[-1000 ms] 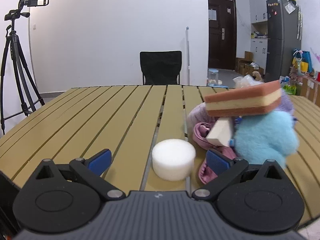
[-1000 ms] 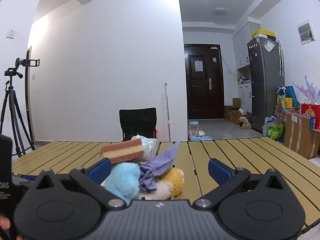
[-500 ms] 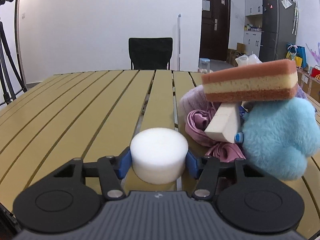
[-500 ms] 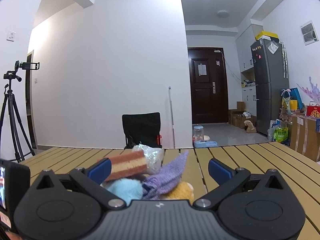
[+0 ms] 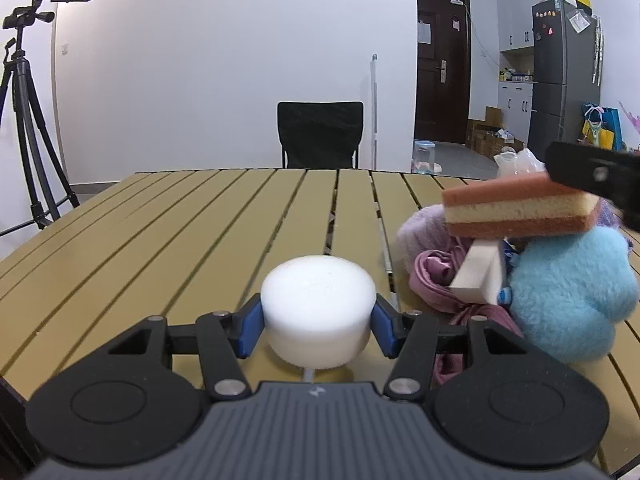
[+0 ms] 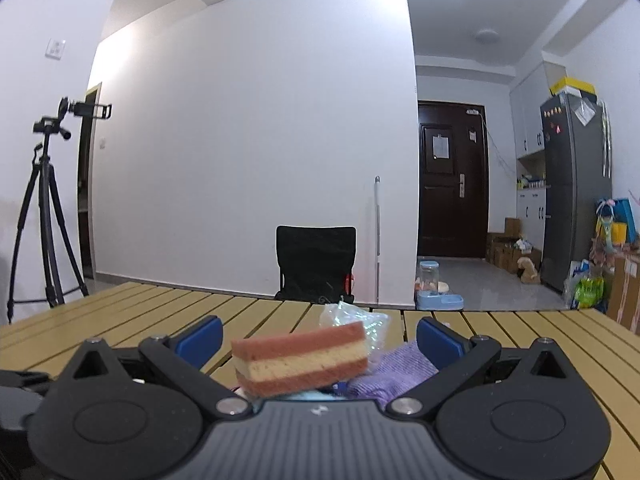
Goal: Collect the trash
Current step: 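Close left gripper on white puck while right gripper grasps the layered sponge, then lift white puck and layered sponge and carry both toward the black bin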
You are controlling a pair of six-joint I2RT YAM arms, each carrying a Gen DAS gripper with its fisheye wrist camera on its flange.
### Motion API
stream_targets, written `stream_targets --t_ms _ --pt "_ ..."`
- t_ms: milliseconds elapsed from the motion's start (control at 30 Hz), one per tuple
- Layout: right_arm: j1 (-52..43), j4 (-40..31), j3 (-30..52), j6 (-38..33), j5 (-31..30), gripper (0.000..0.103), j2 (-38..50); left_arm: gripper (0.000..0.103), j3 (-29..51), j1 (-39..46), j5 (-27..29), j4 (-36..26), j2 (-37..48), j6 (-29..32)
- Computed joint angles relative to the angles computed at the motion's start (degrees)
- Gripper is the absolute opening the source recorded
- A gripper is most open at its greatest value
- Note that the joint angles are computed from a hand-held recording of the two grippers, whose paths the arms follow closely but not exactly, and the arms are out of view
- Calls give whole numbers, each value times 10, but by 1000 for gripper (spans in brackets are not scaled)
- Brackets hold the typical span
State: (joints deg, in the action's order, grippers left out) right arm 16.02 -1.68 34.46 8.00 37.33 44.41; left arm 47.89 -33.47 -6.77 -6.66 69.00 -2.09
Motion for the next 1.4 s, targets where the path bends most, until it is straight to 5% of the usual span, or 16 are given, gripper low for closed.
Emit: stream_targets --t_ms 367,533,800,1400 --pt "-37 28 26 8 -42 101 94 56 4 25 13 -11 -4 11" --pt "-56 35 19 18 -73 87 94 56 3 25 10 -10 -4 13" --pt "-56 31 13 21 -77 79 84 56 7 24 9 -14 -5 11" --pt "25 35 -8 -11 8 77 11 56 -15 33 14 -23 -61 10"
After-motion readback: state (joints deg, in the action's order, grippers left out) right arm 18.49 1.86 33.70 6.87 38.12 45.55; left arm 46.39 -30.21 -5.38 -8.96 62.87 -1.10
